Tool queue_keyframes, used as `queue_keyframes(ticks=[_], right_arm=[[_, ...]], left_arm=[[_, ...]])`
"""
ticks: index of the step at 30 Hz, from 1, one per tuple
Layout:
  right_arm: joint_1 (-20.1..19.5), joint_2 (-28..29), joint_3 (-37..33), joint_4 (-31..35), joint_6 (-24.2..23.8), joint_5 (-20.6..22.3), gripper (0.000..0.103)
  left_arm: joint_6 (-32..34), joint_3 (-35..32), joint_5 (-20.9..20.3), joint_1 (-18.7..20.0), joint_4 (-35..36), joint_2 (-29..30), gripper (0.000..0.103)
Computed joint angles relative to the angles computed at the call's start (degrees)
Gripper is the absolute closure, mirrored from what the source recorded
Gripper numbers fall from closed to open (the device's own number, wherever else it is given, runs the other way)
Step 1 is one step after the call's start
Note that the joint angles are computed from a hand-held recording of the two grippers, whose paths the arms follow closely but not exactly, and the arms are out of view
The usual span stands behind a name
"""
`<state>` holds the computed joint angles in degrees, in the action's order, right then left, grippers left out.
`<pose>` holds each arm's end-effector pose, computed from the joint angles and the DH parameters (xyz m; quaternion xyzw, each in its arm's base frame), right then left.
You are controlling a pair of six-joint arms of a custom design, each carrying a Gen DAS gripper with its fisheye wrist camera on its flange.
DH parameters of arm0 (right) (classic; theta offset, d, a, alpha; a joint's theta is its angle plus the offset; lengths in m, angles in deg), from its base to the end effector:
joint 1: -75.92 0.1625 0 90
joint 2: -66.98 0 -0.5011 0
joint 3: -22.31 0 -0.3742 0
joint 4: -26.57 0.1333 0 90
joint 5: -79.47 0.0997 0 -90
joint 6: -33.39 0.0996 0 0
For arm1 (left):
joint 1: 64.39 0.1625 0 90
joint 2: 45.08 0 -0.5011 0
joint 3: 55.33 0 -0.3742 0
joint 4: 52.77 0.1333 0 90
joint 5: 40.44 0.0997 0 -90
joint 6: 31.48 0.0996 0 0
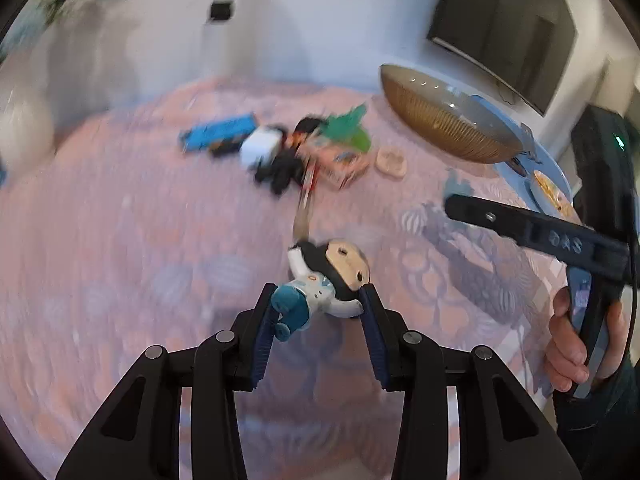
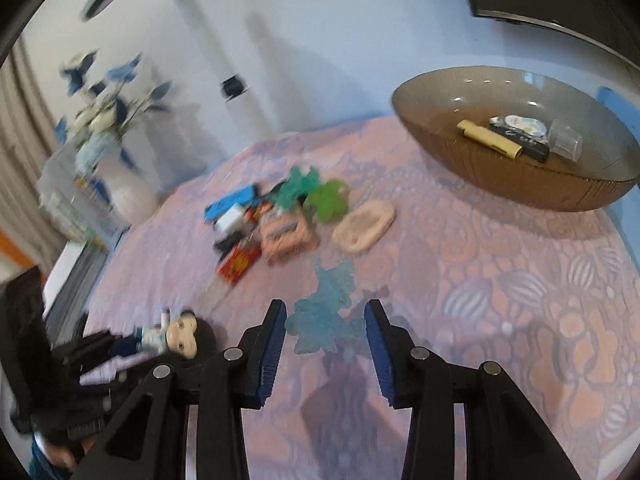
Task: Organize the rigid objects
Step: 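Grasp the white-coated monkey figurine with left tool while right tool grasps the teal jelly toy, then carry figurine and teal toy into the brown bowl and open both tools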
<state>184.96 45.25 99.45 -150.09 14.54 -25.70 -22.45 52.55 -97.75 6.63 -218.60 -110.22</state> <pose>0.3666 -0.7336 0.0095 0.2763 -0.9144 0.2672 0.1267 -0.0230 -0.6422 0.3474 0.1449 0.9119 -0.2956 0.2451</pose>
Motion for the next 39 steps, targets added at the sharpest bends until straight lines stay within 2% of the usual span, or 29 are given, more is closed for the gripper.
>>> queue_keyframes(ticks=[3, 4, 6, 9, 11, 12, 13, 14, 17, 20, 23, 27, 29, 30, 32, 33, 35, 36, 39], right_arm=[[1.0, 0.4, 1.2, -1.7, -5.1, -4.8, 0.063], [1.1, 0.6, 1.4, -2.0, -6.0, -5.3, 0.063], [0.6, 0.7, 1.6, -0.9, -6.4, -4.6, 0.063], [0.1, 0.1, 2.2, 0.0, -6.9, -3.0, 0.063], [-0.5, -0.5, 2.5, 1.4, -6.4, -0.8, 0.059], [-0.7, -0.6, 2.5, 2.1, -5.7, -0.6, 0.057], [-0.9, -0.7, 2.4, 2.8, -5.1, -0.3, 0.051], [-1.0, -0.7, 2.2, 3.0, -4.6, 0.0, 0.046], [-1.3, -1.0, 2.5, 3.0, -4.2, 1.6, 0.042], [-1.3, -1.0, 2.2, 4.2, -3.8, 1.7, 0.042], [-0.8, -0.5, 1.9, 4.0, -4.3, 0.2, 0.042], [0.2, 0.8, 0.9, 1.9, -4.0, -4.7, 0.042], [1.1, 2.0, -0.1, 0.5, -4.3, -8.8, 0.042], [1.3, 2.2, -0.2, 0.4, -4.6, -9.6, 0.045], [2.0, 3.2, -0.8, -0.6, -6.4, -12.0, 0.068], [2.4, 3.8, -1.0, -1.7, -7.2, -13.4, 0.068], [3.1, 4.8, -1.0, -4.6, -8.7, -15.9, 0.068], [3.2, 4.8, -0.4, -6.3, -9.3, -15.7, 0.068], [2.9, 2.3, 2.5, -8.3, -8.1, -11.4, 0.068]], left_arm=[[1.1, 1.8, 3.4, -1.1, -1.8, 0.1, 0.064], [0.7, 2.1, 4.2, -1.4, -1.3, 0.0, 0.064], [0.1, 2.2, 4.3, -1.5, 0.3, -0.4, 0.064], [0.9, 2.4, 1.0, -1.1, 4.2, -2.0, 0.053], [1.6, 3.2, 3.6, -1.6, 2.8, -2.4, 0.045], [1.5, 3.8, 7.0, -2.1, 1.2, -2.4, 0.031], [1.6, 4.1, 8.7, -2.4, -0.4, -2.3, 0.023], [2.3, 4.4, 9.2, -2.5, -2.3, -2.5, 0.023], [3.7, 3.5, 5.7, -1.9, -2.6, -3.2, 0.023], [5.0, 2.2, 6.9, -2.3, -1.6, -1.4, 0.021], [6.7, 1.0, 7.6, -2.3, -1.3, 1.2, 0.022], [7.5, 0.7, 13.6, -3.0, -2.7, 4.4, 0.023], [7.5, 1.0, 12.5, -2.9, -3.9, 4.2, 0.033], [7.0, 1.1, 11.3, -2.7, -3.5, 3.7, 0.042], [6.3, 1.4, 10.8, -2.4, -4.6, 3.4, 0.052], [6.2, 1.5, 10.0, -2.2, -4.7, 3.2, 0.058], [6.7, 2.0, 10.4, -2.4, -6.1, 3.2, 0.061], [7.1, 2.3, 11.3, -2.7, -7.0, 3.2, 0.062], [7.6, 2.2, 11.6, -3.1, -9.1, 2.5, 0.066]])
